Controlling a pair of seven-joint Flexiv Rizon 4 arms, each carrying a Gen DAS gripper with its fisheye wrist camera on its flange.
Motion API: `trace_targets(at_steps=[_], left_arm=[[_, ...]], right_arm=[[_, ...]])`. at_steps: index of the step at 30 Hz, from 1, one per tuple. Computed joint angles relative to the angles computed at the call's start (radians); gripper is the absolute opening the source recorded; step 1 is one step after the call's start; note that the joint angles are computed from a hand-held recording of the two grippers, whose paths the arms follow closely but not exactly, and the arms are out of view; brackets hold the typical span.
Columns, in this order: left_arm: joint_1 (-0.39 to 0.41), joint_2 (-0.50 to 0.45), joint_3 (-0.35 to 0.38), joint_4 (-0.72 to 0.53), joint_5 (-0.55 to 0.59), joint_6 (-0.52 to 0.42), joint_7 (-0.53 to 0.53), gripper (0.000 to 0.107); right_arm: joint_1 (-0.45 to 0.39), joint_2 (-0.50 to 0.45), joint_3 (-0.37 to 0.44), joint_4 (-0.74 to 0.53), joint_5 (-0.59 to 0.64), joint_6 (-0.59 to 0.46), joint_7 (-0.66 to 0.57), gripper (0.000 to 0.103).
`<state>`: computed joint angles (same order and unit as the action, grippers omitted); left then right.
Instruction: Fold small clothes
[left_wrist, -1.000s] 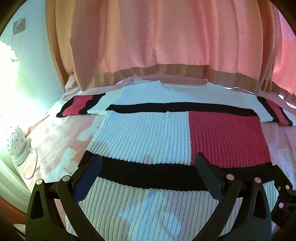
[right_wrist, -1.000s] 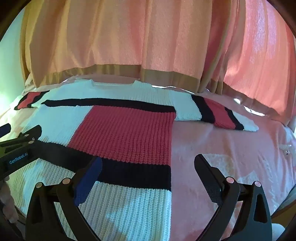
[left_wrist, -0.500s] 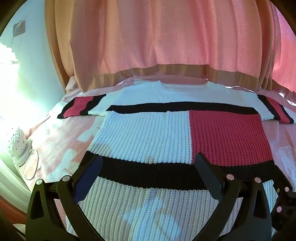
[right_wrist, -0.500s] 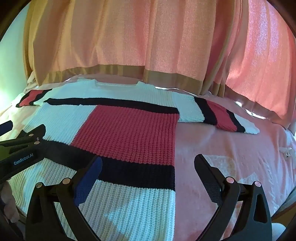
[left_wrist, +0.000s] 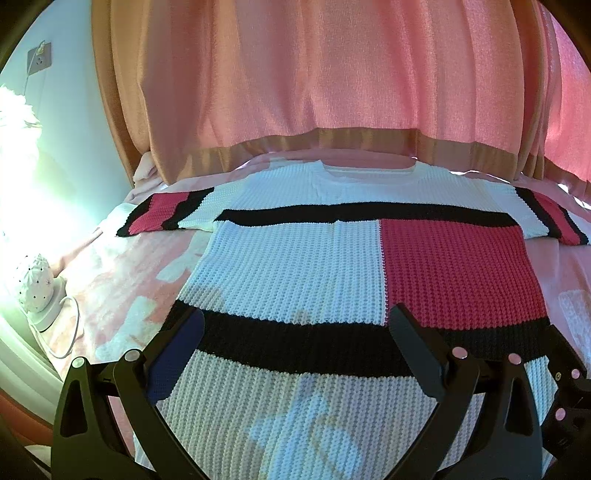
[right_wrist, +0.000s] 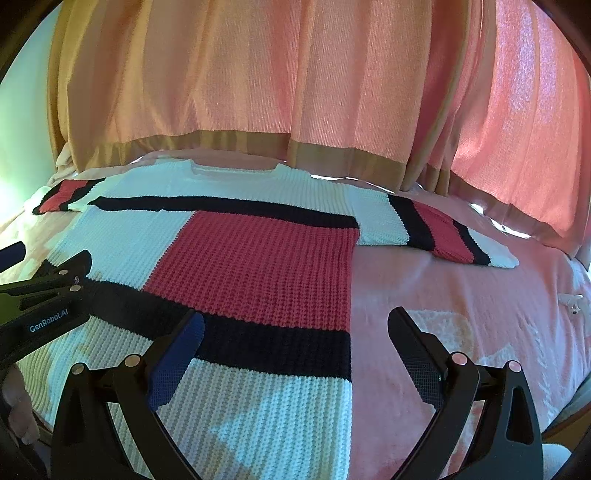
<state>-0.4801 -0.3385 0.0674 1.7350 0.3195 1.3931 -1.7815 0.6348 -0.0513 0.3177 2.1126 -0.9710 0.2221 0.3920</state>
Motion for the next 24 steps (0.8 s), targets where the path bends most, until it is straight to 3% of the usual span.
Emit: trace_targets(at_steps=[24], left_arm=[[-0.007,-0.002,0.009,-0.003,0.020,0.001,-0.012,0.097]], right_arm=[[0.001,-0.003,-0.001,0.000,-0.003,0.002,0.000,0.098]])
